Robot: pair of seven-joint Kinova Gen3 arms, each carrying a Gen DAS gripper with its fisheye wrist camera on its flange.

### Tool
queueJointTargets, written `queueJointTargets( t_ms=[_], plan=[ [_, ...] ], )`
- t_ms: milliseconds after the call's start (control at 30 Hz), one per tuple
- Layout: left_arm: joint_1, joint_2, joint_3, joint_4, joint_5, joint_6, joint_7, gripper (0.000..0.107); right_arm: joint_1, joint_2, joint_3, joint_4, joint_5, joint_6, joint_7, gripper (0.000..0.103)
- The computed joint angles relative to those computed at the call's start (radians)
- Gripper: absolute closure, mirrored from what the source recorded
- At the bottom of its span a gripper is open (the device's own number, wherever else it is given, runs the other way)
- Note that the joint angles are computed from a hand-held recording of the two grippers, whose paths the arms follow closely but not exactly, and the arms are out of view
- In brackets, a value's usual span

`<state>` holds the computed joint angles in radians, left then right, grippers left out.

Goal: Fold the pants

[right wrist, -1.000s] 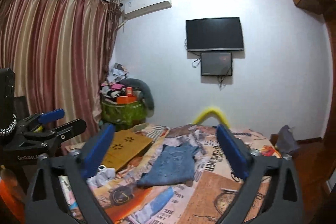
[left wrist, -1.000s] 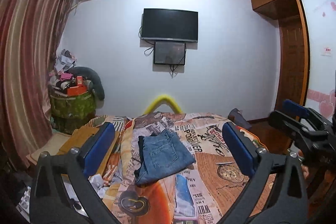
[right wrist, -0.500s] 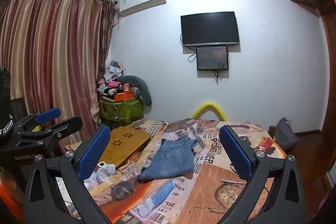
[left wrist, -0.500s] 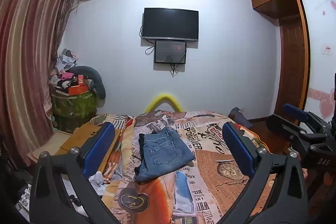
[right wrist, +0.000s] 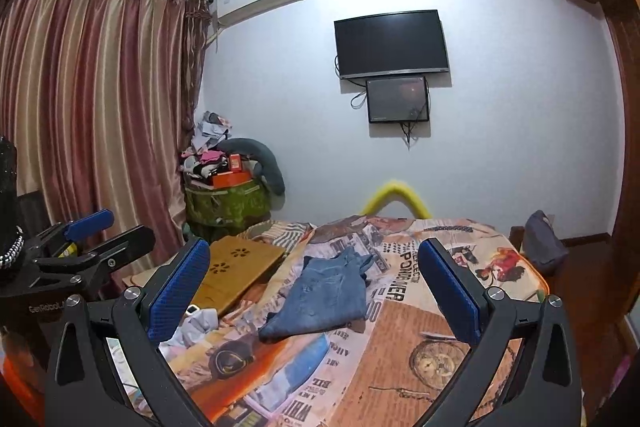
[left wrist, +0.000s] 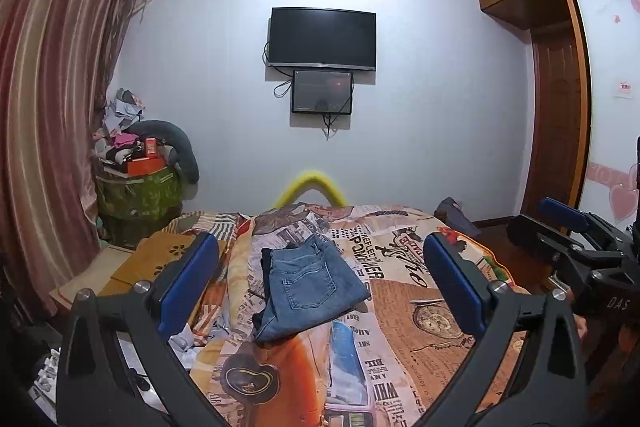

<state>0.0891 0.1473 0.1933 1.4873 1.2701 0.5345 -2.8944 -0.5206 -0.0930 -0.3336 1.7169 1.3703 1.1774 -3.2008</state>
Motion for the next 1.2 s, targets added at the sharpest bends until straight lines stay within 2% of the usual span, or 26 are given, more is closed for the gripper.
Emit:
queueJointTargets(
  t_ms=[400,933,1200],
  plan=[
    [-0.008,0.032,0.016,-0.034,-0.063,0.010,0.067,0.004,0.007,-0.011,-0.007,-0.003,-0.020,0.010,-0.001,0.000],
    [-0.019,0.037,0.028,-0.043,-0.073,0.035,0.061,0.004,0.005,-0.009,-0.015,-0.008,-0.016,0.025,-0.003,0.000],
    [-0.033,0.042,0.026,-0.053,-0.068,0.083,0.070,0.004,0.004,-0.016,-0.016,0.001,-0.017,0.021,-0.005,0.000]
  ],
)
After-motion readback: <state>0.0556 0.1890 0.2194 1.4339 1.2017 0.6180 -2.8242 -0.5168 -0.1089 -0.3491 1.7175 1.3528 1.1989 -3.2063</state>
